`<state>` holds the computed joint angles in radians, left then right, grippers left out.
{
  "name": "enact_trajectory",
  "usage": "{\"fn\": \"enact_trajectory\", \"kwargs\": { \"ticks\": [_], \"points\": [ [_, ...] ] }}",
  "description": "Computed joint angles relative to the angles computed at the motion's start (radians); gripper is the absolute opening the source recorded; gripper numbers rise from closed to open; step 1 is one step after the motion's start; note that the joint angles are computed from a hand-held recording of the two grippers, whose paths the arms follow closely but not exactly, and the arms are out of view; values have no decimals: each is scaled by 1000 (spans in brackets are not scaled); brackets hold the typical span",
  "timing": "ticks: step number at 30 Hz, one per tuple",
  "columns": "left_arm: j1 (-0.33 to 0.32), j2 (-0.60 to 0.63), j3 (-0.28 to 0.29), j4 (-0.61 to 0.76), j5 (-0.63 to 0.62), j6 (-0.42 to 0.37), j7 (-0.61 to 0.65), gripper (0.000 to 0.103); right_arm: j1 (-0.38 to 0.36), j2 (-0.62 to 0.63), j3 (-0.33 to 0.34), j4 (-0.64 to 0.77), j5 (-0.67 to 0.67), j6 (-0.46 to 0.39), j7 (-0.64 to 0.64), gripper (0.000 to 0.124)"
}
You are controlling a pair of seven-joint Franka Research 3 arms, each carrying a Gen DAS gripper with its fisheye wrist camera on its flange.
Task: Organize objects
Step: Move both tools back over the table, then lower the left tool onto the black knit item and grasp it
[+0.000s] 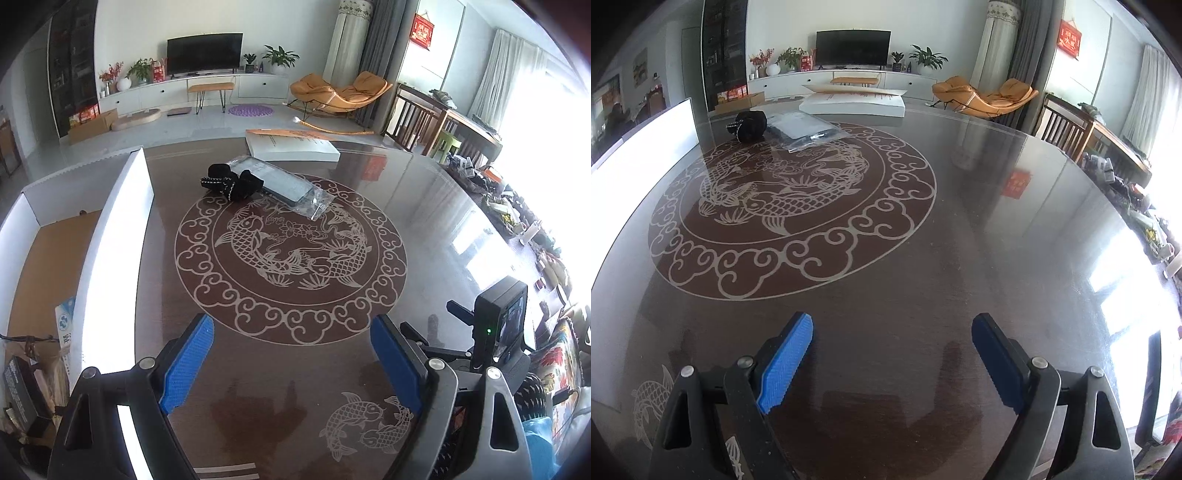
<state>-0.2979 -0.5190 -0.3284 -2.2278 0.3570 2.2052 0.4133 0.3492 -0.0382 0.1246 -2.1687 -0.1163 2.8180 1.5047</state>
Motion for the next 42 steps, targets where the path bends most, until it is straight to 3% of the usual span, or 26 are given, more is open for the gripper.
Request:
{"fn": "enact_trajectory", "kwargs": {
  "ticks": [7,12,17,23,29,31,33,34,36,37,42],
  "points": [
    [5,-11,78,-61,-93,99,21,87,0,3,1,-2,-17,1,16,89],
    [79,15,88,-51,-85,162,-18,87,1,4,-2,2,-1,-9,13,92],
    [117,105,141,-2,-135,229,-2,87,3,8,-5,12,53,-27,-18,93],
    [173,325,179,182,-156,234,98,87,3,7,-7,12,74,-33,-32,93],
    [238,569,195,376,9,124,34,87,5,11,-9,21,129,-52,-61,94],
    [248,622,207,408,4,103,34,87,5,13,-9,24,143,-58,-67,95],
    [259,642,218,396,-13,141,25,86,5,15,-11,28,165,-65,-78,96],
    [253,632,223,376,40,168,-4,87,5,16,-12,31,183,-72,-89,96],
    [251,620,222,352,80,209,4,70,5,20,-14,38,217,-86,-108,97],
    [250,611,219,336,84,225,21,54,4,22,-14,41,217,-91,-104,98],
    [225,509,192,216,146,235,8,44,3,23,-15,43,217,-95,-106,99]
  ]
}}
